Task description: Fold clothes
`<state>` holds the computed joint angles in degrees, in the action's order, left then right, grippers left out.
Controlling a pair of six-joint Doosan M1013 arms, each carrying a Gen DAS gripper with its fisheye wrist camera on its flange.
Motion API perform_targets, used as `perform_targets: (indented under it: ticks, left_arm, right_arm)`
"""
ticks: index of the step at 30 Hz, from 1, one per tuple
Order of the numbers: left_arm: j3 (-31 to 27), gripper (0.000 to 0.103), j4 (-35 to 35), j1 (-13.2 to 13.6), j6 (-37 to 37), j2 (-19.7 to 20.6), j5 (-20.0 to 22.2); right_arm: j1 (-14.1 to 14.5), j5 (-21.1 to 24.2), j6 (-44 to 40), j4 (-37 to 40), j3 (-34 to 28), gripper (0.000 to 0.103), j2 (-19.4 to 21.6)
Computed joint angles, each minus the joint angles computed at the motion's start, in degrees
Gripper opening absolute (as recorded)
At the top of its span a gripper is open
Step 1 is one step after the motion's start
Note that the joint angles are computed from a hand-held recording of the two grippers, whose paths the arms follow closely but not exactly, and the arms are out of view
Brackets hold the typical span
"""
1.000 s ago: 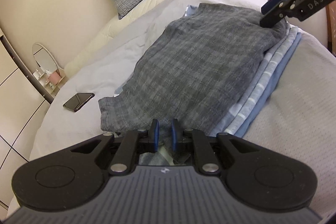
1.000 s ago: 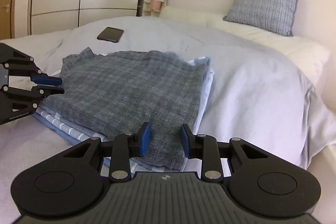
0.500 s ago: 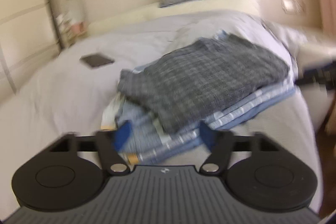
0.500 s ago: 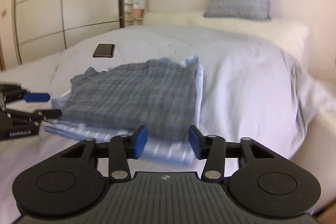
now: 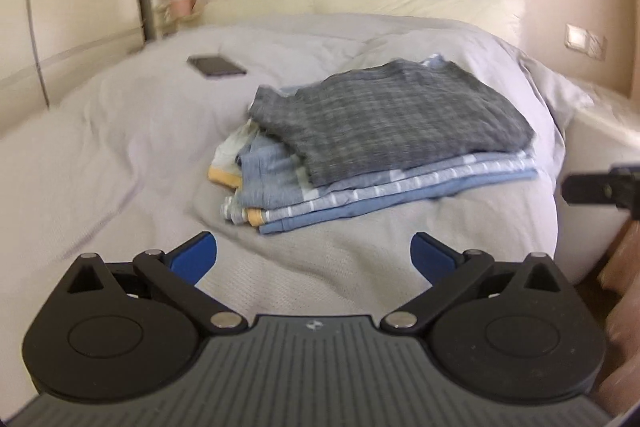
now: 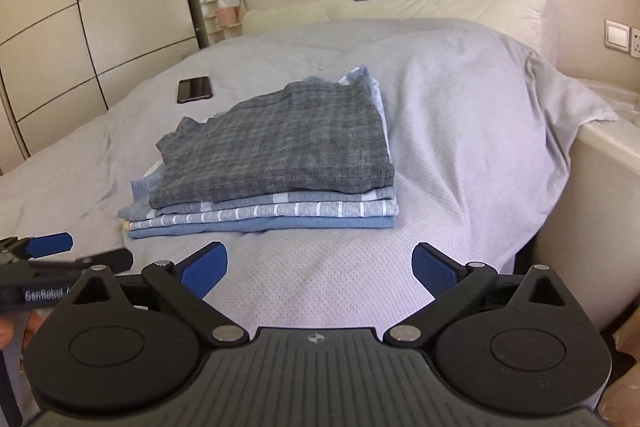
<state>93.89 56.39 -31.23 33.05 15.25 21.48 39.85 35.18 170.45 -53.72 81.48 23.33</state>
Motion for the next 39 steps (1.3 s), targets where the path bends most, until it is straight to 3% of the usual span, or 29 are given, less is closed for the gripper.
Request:
perform_targets:
  ticks: [6,10,16,22,24,28,34,39]
  left_arm:
    - [2.2,0.102,4.1,-0.7,-7.4,-2.9,-0.4]
    - [2.3,0.102,-5.0,-0.5,0.5,-4.6,0.2]
    - [3.7,0.102,-6.2,-1.4,1.1,-7.0,2.1]
    - [5.8,0.102,-8.3,-2.0,1.6,-9.6,1.5]
    - [6.3,0.102,-11.9,-1.8,3.8,-10.3,0.6]
    - [6.5,0.102,-25.4,-1.1,17.8,-11.1,-0.9]
    - [6.9,0.102,-10.8,-4.0,5.4,-11.4,2.4]
    - [6.8,0.102,-8.1,-4.8,2.7,-11.6,4.5]
  right_arm:
    - [1.2,1.5,-1.9,1.7,-0.8,0.101,-0.5]
    - [2.4,3.8,-2.7,2.0,-1.8,0.101,-0.5]
    - [4.3,8.1,-2.2,1.5,-2.4,0.101,-0.8]
    - [5.7,8.9,-0.7,2.0,-1.1,0.101,-2.3]
    - [6.1,9.2,-0.2,2.1,-0.7,0.101,-2.8]
    - [7.2,9.9,0.3,2.1,-0.2,0.101,-3.7]
    - [8.5,12.1,0.9,1.9,0.0,0.101,-4.5]
    - [9.1,12.7,1.3,2.2,0.4,0.101,-5.1]
